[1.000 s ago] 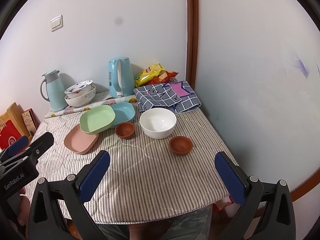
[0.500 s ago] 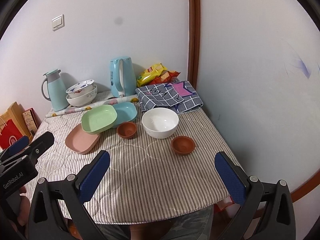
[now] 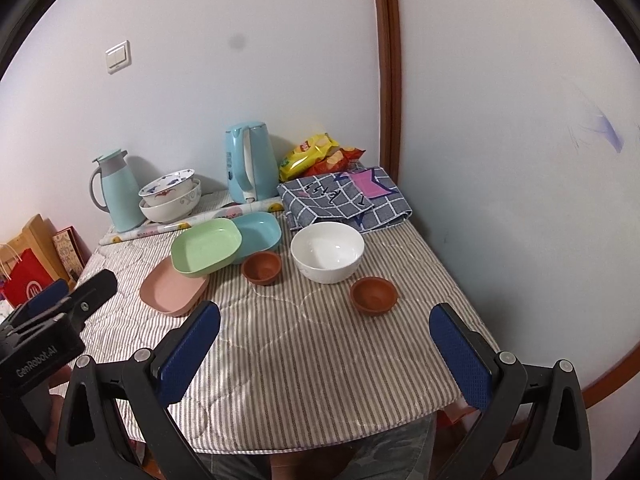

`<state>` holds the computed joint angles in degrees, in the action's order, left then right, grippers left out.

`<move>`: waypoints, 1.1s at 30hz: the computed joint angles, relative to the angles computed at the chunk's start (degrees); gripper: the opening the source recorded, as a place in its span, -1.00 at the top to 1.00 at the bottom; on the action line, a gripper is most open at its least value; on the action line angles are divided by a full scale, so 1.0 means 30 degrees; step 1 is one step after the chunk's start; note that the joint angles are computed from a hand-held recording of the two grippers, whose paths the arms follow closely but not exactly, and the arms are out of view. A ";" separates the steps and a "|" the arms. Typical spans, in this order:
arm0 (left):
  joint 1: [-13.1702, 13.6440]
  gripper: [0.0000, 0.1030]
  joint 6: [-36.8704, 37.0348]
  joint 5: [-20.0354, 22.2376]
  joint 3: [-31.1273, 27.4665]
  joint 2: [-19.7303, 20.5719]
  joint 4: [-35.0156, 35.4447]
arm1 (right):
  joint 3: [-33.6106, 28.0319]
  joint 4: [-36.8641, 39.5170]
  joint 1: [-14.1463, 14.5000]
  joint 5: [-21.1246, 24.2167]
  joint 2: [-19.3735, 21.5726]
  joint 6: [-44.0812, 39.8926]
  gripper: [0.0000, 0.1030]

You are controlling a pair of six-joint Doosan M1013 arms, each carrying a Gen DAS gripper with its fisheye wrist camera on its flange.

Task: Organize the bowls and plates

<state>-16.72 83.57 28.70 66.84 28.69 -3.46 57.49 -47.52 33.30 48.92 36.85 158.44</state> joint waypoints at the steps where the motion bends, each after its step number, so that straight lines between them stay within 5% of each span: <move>1: 0.0013 -1.00 -0.0053 0.0006 -0.0023 0.0022 0.0011 | -0.0075 0.0009 0.0011 -0.0024 0.0047 -0.0081 -1.00; 19: 0.0193 -1.00 0.0542 0.1712 -0.2008 0.1535 -0.0360 | -0.2381 0.2135 -0.0617 0.0526 0.1588 -0.2500 -1.00; 33: 0.0879 -1.00 -0.0647 0.4746 -0.6050 0.4283 0.0353 | -0.8450 0.5967 -0.1314 0.3067 0.5299 -0.7285 -1.00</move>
<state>-14.09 81.63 42.94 48.69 41.54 -2.40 32.14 -29.62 29.35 58.12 52.74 136.59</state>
